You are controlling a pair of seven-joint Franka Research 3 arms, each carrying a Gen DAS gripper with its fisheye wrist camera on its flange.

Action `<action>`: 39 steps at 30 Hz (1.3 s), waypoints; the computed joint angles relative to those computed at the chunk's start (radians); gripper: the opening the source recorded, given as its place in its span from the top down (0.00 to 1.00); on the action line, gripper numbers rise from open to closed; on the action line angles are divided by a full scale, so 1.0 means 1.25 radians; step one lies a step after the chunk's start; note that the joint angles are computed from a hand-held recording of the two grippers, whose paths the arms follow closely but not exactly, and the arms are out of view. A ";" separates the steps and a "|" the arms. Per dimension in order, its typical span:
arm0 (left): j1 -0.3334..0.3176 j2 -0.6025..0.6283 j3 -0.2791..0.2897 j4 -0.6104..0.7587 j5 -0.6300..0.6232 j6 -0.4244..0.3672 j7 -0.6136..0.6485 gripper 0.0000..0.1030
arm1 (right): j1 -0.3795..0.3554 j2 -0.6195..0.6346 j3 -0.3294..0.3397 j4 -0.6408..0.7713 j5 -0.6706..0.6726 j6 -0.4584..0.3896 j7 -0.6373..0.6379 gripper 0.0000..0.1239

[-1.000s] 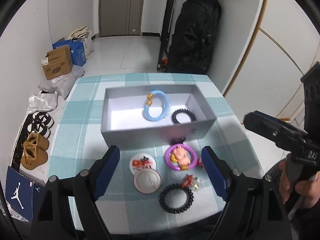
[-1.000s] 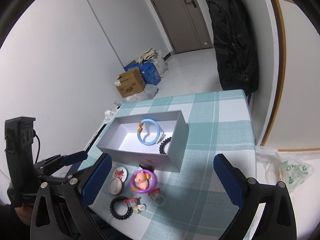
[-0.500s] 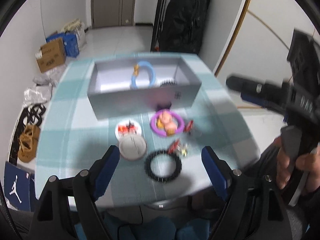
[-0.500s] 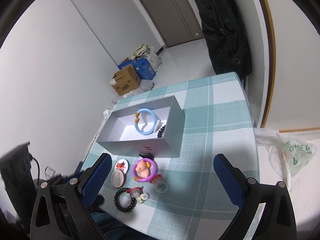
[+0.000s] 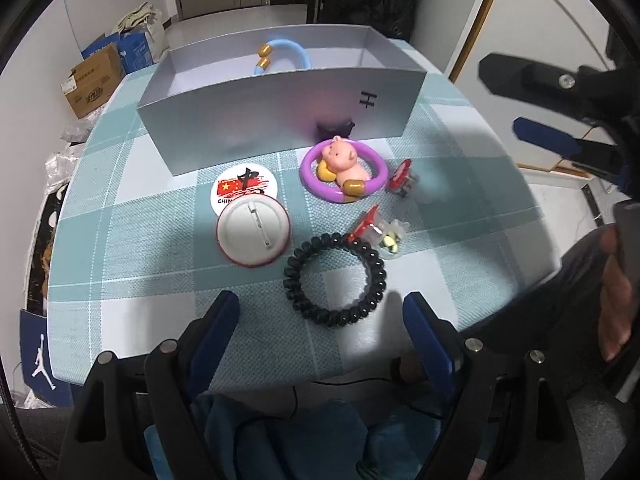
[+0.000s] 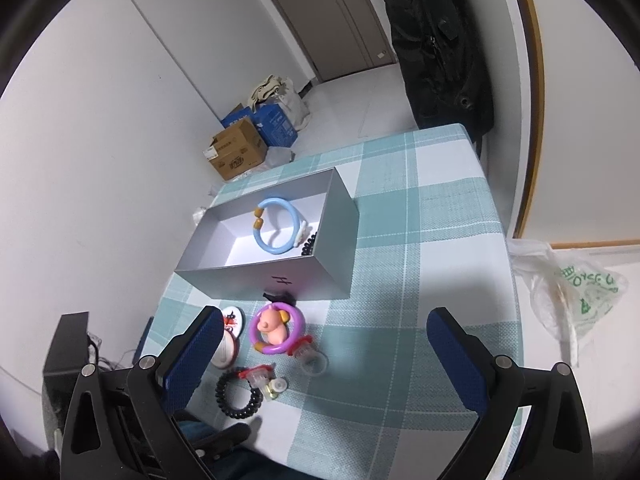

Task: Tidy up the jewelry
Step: 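Grasp the black bead bracelet with the left tool, then lift the bracelet with the left tool while the right tool grasps a red clip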

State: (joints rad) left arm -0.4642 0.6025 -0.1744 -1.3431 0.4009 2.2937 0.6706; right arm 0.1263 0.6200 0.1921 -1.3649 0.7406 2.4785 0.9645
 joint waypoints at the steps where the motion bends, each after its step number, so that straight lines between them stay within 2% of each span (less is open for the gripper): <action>1: -0.002 0.004 0.001 0.007 0.001 -0.003 0.000 0.22 | 0.000 0.001 0.000 0.001 -0.001 0.000 0.001 0.17; 5: -0.002 0.019 0.004 0.031 0.002 -0.008 0.006 0.23 | -0.001 0.005 -0.002 0.008 -0.001 -0.004 0.011 0.17; 6: -0.006 0.023 0.008 0.039 0.004 -0.017 0.001 0.28 | -0.003 0.005 -0.002 0.008 0.001 -0.004 0.015 0.17; 8: -0.009 0.023 0.009 0.040 0.011 -0.020 0.005 0.30 | -0.008 0.007 0.001 0.011 0.008 -0.007 0.020 0.17; 11: -0.017 0.032 0.013 0.059 0.023 -0.036 0.014 0.42 | -0.017 0.004 0.006 0.008 0.024 -0.005 0.012 0.17; 13: -0.017 0.030 0.012 0.056 0.026 -0.031 0.019 0.57 | -0.017 0.001 0.007 0.004 0.028 0.001 0.006 0.17; 17: -0.008 0.014 0.006 0.029 0.014 -0.015 0.023 0.63 | -0.022 0.002 0.012 0.006 0.037 -0.014 -0.009 0.17; 25: 0.033 -0.051 -0.011 -0.072 -0.038 0.100 -0.011 0.65 | -0.019 0.007 0.011 0.016 0.033 -0.046 -0.022 0.19; 28: 0.045 -0.093 -0.012 -0.131 -0.040 0.168 -0.035 0.65 | -0.015 -0.002 0.009 0.003 0.030 -0.049 -0.041 0.24; 33: 0.054 -0.144 -0.002 -0.200 -0.018 0.246 -0.089 0.65 | -0.003 -0.010 0.004 -0.009 0.012 -0.075 -0.059 0.41; 36: 0.065 -0.174 0.009 -0.239 -0.001 0.292 -0.126 0.65 | 0.008 -0.024 0.003 -0.029 -0.003 -0.077 -0.090 0.45; 39: 0.072 -0.188 0.018 -0.259 0.017 0.323 -0.165 0.65 | 0.024 -0.039 0.006 -0.051 -0.019 -0.072 -0.140 0.46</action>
